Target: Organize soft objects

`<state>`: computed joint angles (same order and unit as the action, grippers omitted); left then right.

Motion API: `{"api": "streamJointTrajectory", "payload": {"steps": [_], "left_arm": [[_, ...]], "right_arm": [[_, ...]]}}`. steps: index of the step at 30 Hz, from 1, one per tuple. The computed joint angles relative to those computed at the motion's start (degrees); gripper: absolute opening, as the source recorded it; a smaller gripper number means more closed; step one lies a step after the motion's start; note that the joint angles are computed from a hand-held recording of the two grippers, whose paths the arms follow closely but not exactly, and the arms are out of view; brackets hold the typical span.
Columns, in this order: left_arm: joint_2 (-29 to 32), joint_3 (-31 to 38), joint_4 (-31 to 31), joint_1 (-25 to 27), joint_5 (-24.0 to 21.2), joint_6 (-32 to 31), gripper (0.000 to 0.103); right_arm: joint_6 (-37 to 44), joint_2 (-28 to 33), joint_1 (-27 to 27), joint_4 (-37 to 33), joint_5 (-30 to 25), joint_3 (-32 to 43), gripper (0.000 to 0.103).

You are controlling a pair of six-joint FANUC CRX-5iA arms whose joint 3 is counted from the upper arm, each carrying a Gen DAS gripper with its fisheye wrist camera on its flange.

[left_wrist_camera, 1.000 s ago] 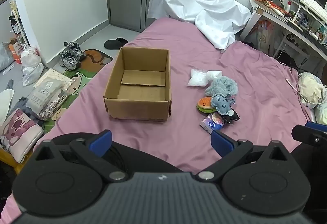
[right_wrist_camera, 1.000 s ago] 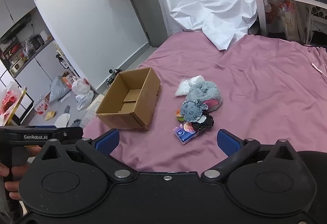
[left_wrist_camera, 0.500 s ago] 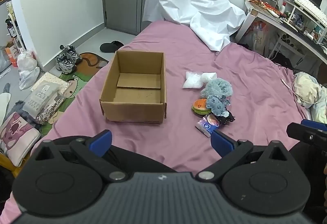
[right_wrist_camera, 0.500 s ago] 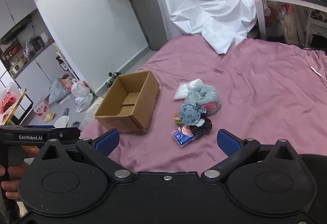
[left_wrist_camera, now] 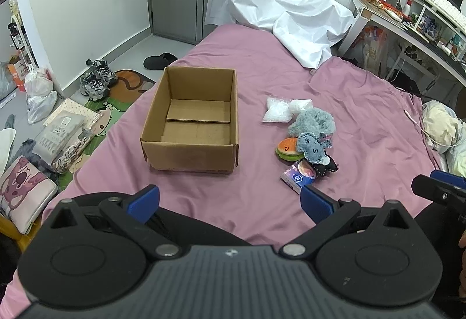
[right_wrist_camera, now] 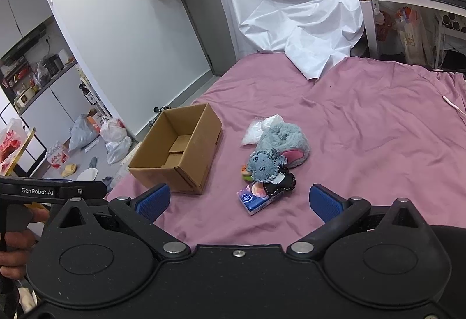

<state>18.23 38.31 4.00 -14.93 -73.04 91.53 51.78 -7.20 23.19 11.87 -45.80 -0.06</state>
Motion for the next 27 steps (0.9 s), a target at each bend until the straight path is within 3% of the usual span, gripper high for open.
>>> {"api": "streamJointTrajectory", "payload": {"steps": [27], "left_arm": [[0.48,0.23,-0.35,-0.41,0.19,0.42,0.102]], "right_arm": [[1.05,0.62,0.23,-0.36,-1.83,1.07,0.103]]}}
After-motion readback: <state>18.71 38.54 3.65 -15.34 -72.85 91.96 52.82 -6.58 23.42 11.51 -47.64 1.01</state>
